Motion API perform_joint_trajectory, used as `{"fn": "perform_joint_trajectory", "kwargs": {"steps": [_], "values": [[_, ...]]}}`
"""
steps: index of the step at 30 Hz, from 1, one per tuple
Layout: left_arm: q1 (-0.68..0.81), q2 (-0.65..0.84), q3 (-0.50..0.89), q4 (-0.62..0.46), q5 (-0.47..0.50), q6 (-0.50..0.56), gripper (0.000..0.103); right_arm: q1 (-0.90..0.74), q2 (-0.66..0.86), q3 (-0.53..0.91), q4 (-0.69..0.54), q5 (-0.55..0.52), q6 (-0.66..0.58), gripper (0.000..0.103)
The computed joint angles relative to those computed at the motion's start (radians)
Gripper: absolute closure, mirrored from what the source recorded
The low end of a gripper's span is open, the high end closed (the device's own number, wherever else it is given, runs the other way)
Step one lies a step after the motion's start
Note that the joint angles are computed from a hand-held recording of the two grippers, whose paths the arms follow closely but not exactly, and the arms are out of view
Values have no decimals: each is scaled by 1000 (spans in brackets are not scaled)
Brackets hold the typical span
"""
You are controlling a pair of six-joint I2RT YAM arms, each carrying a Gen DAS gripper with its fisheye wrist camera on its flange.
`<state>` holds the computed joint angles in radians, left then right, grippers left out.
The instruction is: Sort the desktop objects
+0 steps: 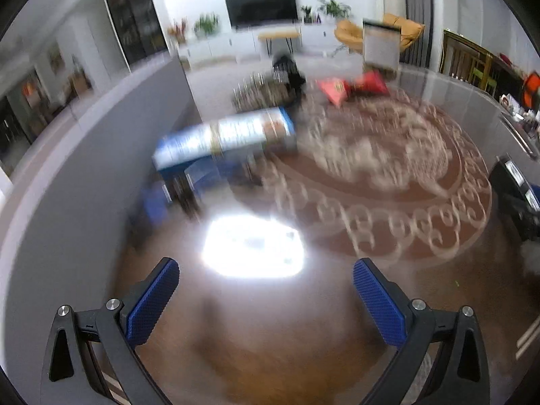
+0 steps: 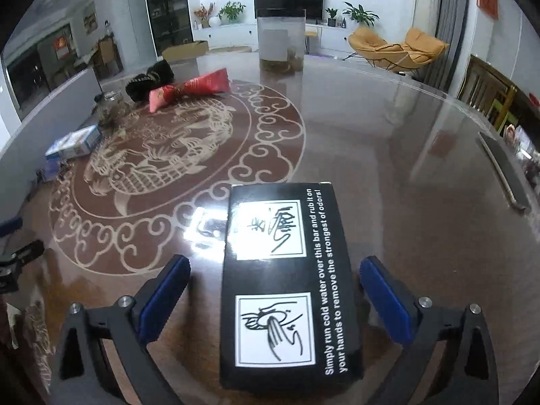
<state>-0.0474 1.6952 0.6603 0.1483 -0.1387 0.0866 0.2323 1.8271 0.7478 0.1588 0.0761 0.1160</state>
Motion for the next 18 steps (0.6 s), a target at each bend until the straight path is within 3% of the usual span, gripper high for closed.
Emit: {"fn": "perform_joint_trajectory", "kwargs": {"steps": [4,10,14,16,18], "values": [[29,50,170,-72,30,16,0,17,29,35,-42,15,-12,0],[67,284,445,-173,17,66,0,29,33,38,-39,2,-29,0],[109,375,536,-233,42,56,0,29,33,38,-40,2,-29,0],[131,396,556,-293,103,27,0,28,33,38,-39,2,-30,0],[131,365,500,-281,182,3,0,28,33,38,-40,2,-30,0]]}}
